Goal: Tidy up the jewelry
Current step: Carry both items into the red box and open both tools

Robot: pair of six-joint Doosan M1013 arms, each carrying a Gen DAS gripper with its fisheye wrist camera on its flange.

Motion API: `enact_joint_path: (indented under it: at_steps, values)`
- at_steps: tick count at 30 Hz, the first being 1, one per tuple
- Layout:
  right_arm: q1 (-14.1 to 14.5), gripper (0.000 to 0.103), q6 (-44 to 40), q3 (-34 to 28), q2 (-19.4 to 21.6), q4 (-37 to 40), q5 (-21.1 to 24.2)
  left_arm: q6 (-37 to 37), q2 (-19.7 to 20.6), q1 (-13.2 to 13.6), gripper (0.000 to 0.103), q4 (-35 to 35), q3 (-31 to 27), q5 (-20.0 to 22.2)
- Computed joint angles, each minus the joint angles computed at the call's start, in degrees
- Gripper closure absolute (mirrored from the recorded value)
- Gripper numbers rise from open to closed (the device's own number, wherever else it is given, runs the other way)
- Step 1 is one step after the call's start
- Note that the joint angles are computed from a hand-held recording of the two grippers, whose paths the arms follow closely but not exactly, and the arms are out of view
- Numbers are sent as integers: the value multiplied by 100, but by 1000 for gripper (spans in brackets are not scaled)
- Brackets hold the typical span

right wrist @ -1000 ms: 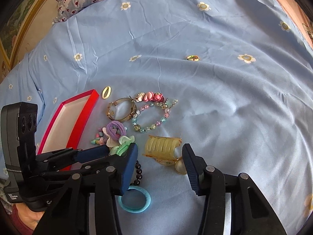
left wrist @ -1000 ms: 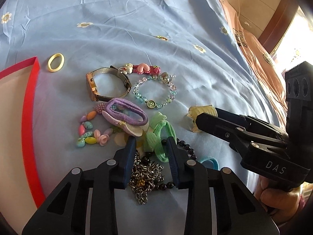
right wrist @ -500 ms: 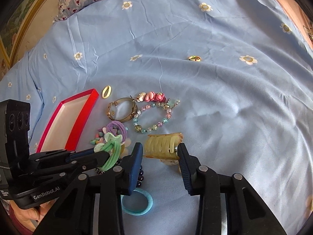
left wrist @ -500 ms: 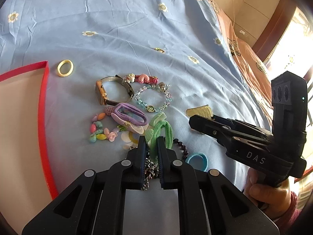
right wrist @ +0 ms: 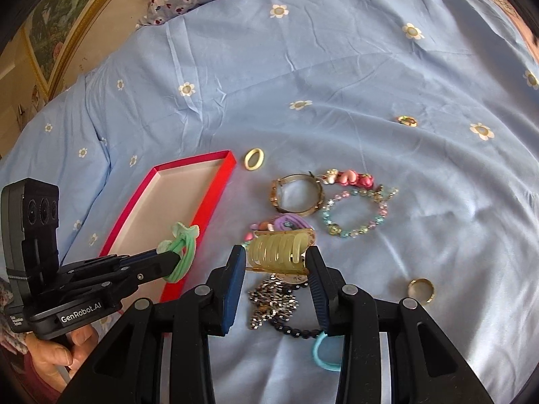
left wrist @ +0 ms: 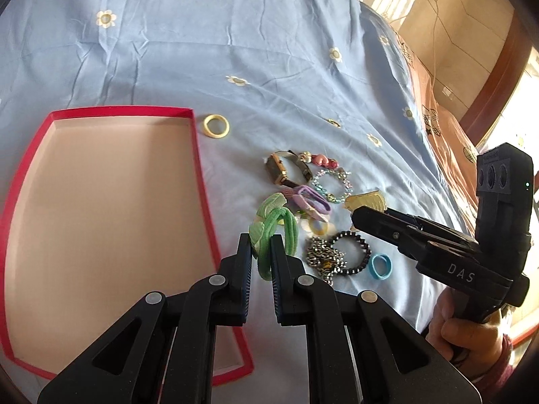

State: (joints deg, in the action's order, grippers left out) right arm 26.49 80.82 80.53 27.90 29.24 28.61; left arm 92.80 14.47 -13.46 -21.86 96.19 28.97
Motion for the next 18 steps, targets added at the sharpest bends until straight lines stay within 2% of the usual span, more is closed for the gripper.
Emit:
enact_joint_path:
  at_steps: [10, 18]
  values:
    - [283, 66, -634, -640, 395, 546, 396, -938, -141, 359, 94, 812, 175, -131]
    - [489, 66, -837, -1460, 913, 701, 772, -1462, 74, 689, 94, 1400, -80, 80]
